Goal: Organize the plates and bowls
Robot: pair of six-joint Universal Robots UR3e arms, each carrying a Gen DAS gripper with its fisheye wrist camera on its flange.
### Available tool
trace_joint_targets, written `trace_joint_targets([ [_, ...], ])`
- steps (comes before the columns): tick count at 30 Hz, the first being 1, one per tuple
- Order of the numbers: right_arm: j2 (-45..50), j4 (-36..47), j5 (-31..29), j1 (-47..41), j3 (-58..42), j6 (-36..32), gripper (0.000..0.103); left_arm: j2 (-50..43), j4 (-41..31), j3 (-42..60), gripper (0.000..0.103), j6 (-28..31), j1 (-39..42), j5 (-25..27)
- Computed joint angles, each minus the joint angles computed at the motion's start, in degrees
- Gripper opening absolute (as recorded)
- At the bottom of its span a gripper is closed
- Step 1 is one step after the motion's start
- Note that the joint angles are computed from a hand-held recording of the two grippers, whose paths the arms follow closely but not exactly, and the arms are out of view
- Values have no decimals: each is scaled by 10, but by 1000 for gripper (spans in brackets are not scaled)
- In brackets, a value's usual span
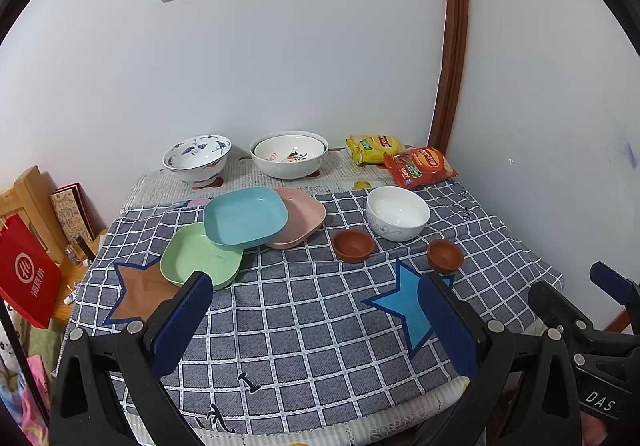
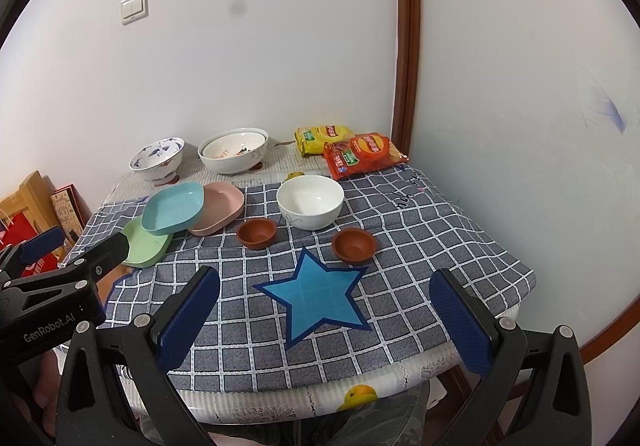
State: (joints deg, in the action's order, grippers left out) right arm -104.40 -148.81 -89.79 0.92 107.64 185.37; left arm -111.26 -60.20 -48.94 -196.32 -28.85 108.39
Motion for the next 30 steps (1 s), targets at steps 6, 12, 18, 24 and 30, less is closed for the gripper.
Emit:
trace_joint_targets([
  [6,2,1,2,-1,-2,-1,103,-4,-4,7,103,2,3,-5],
  [12,2,-3,12,-7,3,-4,103,-18,-9,26,103,9,4,-5],
  [18,24,8,10,-8,-17,-5,103,-36,-21,49,103,11,14,-20],
  [24,51,19,3,-9,-41,-6,103,-62,-38,86,103,14,22,-30],
  [30,87,29,-1,-6,-73,-2,103,-129,-102,214,103,31,20,-17],
])
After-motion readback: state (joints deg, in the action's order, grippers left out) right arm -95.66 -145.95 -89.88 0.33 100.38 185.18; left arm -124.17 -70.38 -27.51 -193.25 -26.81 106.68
